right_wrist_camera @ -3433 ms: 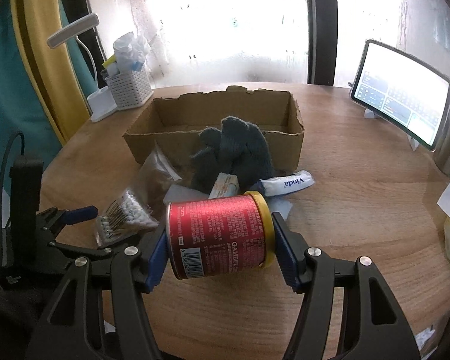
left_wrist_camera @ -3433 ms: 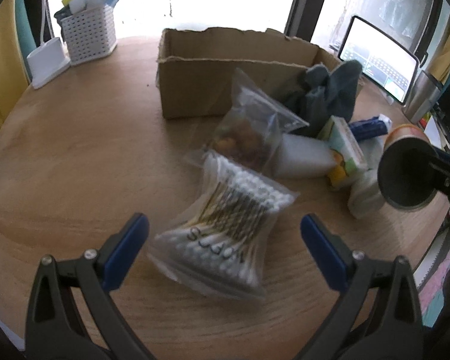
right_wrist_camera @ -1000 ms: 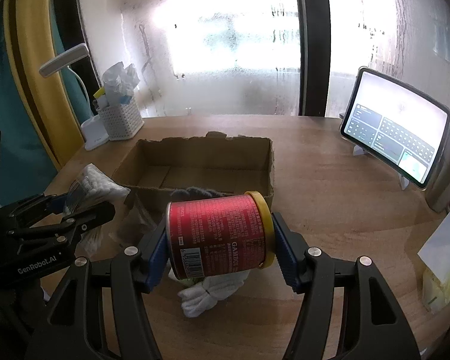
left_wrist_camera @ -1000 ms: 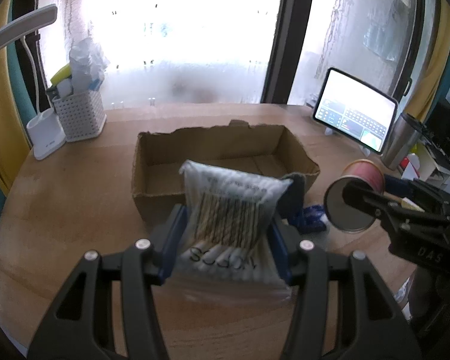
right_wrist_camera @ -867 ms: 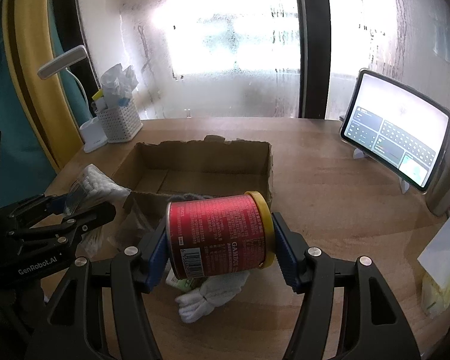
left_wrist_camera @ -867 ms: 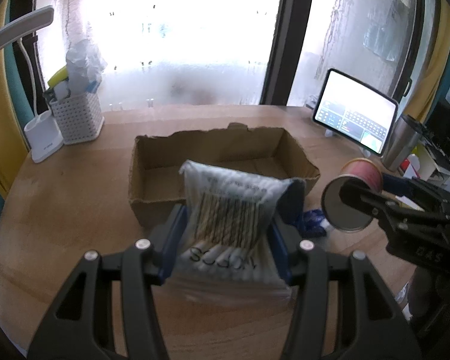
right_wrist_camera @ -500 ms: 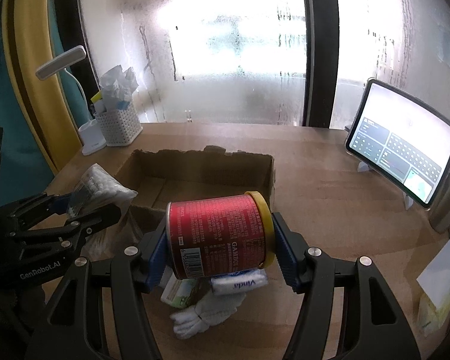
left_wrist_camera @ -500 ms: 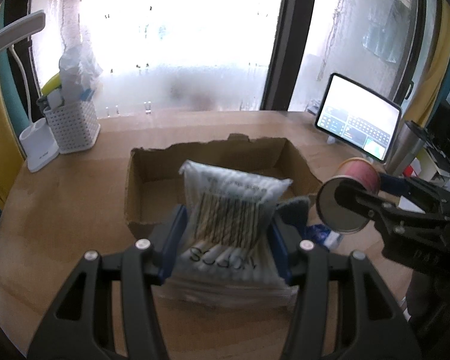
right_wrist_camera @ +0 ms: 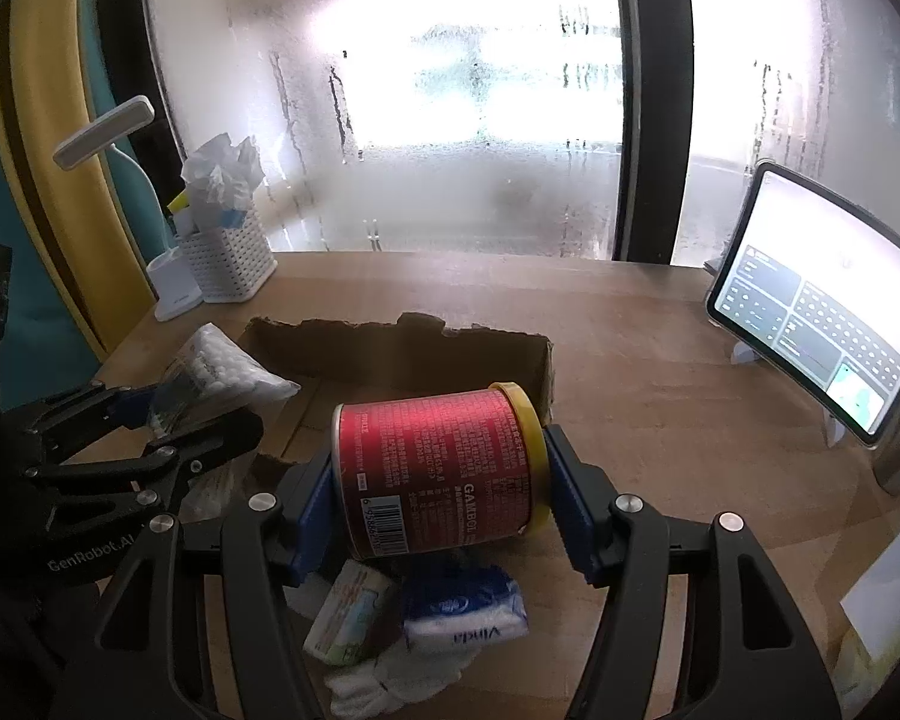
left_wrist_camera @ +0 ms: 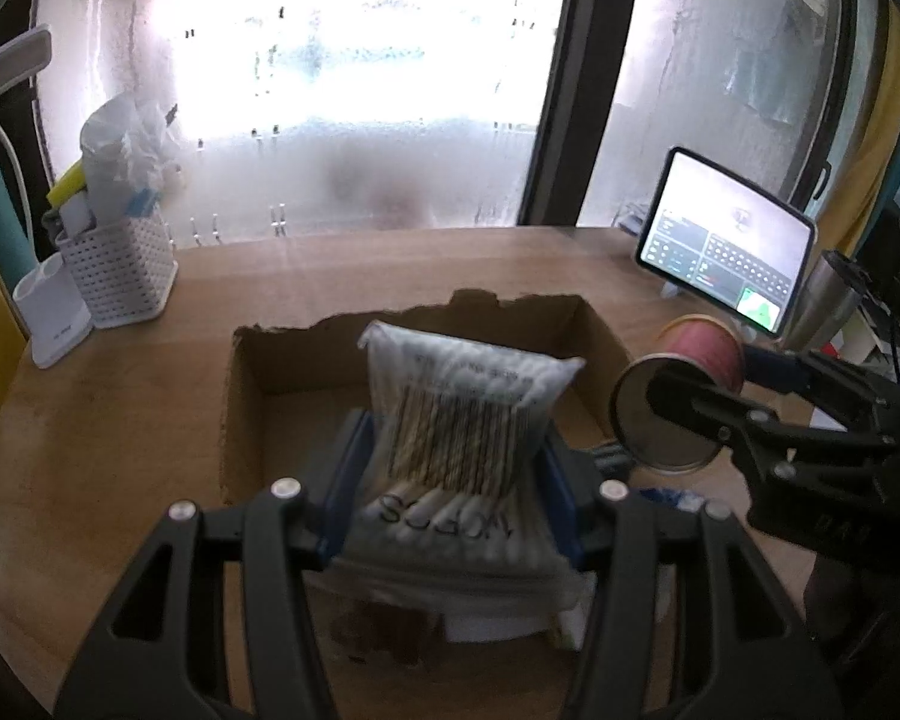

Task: Organize objects
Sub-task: 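Carry the swab bag and red can over the cardboard box with both grippers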

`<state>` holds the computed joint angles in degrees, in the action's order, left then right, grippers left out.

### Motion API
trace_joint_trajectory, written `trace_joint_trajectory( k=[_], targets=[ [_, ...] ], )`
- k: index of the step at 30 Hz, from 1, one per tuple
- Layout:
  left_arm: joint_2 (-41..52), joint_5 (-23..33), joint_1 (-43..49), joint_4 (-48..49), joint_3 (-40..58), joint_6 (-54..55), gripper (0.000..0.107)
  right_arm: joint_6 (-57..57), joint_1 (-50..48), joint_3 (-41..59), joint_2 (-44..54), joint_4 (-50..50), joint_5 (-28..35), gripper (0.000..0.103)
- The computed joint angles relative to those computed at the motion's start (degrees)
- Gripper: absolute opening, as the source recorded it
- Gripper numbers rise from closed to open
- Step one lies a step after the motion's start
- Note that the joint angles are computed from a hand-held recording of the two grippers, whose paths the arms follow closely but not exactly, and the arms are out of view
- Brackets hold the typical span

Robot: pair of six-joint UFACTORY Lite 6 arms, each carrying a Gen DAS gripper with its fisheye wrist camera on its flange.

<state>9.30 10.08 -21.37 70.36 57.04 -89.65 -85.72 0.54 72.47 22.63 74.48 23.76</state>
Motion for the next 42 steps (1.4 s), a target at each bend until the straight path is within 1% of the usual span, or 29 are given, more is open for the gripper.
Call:
trace_joint_trajectory(
  k=[10, 14, 15, 24, 29, 31, 35, 38, 41, 42],
  targets=[
    [6.63, -1.27, 2.44, -1.38, 5.61, 2.3, 0.054, 5.33, 0.95, 9.58, 7.98, -4.13, 0.26, 0.065],
    [9.32, -1.74, 3.23, -0.04, 7.73, 0.94, 0.054, 7.48, 1.3, 12.8, 10.96, -5.89, 0.47, 0.065],
    [10.23, -1.88, 3.5, -0.98, 8.41, 1.68, 0.054, 8.08, 1.35, 13.53, 11.64, -6.42, 0.5, 0.065],
    [16.82, -4.15, 5.33, -14.44, 13.36, 14.73, 0.054, 14.87, 1.94, 19.13, 17.73, -11.53, 0.4, 0.065],
    [19.73, -4.42, 5.83, -25.83, 15.64, 26.21, 0.054, 17.29, 2.52, 20.37, 20.1, -13.49, -0.45, 0.065],
    [20.66, -4.41, 6.0, -27.22, 16.44, 27.88, 0.054, 18.31, 2.62, 20.44, 20.5, -14.2, -0.8, 0.065],
    [22.28, -4.84, 6.25, -33.55, 17.57, 34.66, 0.054, 18.75, 2.52, 19.79, 20.33, -13.81, -1.7, 0.065],
    [23.17, -5.02, 6.16, -40.83, 18.33, 42.08, 0.054, 18.7, 2.44, 19.25, 20.48, -12.96, -1.69, 0.066],
    [24.46, -4.93, 6.07, -45.61, 19.34, 46.9, 0.054, 18.03, 2.76, 18.09, 20.19, -11.57, -2.61, 0.066],
    [25.12, -4.8, 6.11, -48.75, 19.86, 49.99, 0.054, 17.28, 2.85, 17.58, 19.98, -10.64, -3.03, 0.065]
  ],
)
